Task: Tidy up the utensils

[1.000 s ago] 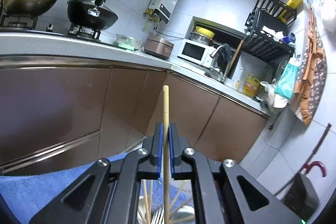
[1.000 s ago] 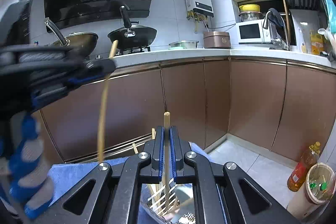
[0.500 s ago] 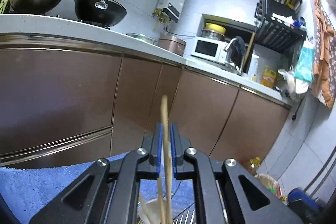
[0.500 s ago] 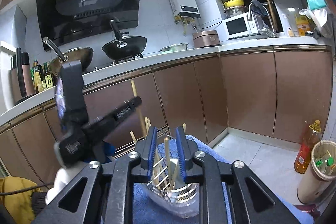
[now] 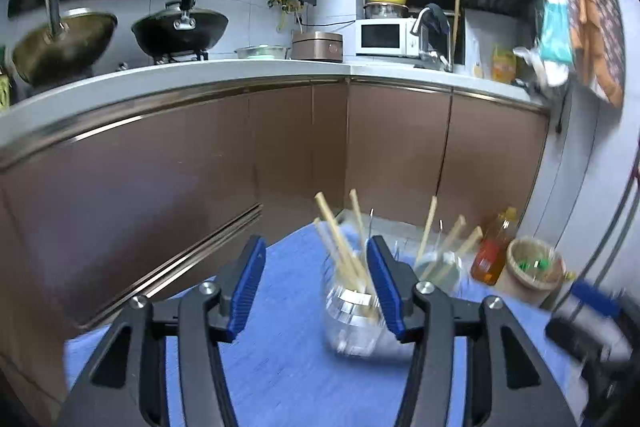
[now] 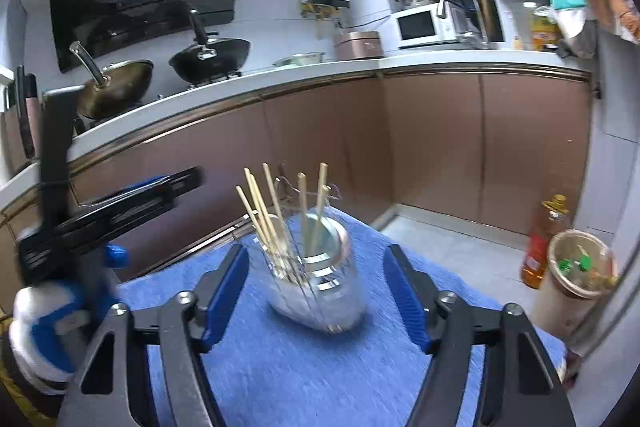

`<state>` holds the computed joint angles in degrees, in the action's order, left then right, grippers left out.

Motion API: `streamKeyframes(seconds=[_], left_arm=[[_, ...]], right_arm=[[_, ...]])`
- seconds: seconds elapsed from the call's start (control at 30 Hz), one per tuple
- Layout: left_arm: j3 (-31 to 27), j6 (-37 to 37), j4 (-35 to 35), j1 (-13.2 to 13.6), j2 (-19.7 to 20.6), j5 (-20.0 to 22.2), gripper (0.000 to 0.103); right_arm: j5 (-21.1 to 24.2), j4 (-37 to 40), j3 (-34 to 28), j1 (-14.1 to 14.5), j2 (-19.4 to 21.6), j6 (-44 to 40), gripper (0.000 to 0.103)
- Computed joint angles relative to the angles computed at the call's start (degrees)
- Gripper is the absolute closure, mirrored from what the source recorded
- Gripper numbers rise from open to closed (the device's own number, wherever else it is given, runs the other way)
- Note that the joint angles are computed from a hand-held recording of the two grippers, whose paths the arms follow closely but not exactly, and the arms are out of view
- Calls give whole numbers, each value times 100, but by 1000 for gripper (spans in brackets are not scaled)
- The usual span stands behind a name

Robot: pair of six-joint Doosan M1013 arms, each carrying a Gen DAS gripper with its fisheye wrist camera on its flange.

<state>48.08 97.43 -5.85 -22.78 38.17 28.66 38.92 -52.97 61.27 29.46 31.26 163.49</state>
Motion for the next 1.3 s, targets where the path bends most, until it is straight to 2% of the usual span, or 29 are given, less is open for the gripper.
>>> streamKeyframes(seconds=[0.07,0.13,0.2,0.23,0.33,0.37,0.43,0.53,0.73,1.03,1.1,1.3], left_arm=[[468,-257,402,5,-297,-174,47],[820,-298,495,30,-515,-382,45],[1218,-724,1050,38,-770,-636,41],[1335,-971,1332,40,-848,-722,37],[1791,-2219,2662,33,-1150,-1002,34],[1873,-2680,3144,20,-1215,-990,33],[1938,-3146,3628,20,-1282,-946,33],[2194,-3251,3670,88,-1476,-1137,33],[2586,-4282,4718,126,-1762,-1379,33],[2933,-4962,5403,205,-2052,-1534,33],[3002,-5370,5801,207,-2104,-1556,33],[3139,-5981,6400,222,-2202,-1628,33]], right_arm=[[244,-80,54,82,-58,139,20],[479,-239,75,163,-92,320,13],[691,-400,61,240,-107,437,2],[801,-471,48,281,-110,474,0],[1039,-652,22,395,-129,544,0],[1093,-700,24,428,-133,571,0],[1196,-785,-10,496,-128,602,0],[1267,-888,-12,575,-141,613,0],[1396,-1132,-61,724,-140,600,0],[1579,-1479,37,881,-212,891,0],[1683,-1595,48,922,-224,932,0],[2194,-2067,60,1047,-224,1109,0]])
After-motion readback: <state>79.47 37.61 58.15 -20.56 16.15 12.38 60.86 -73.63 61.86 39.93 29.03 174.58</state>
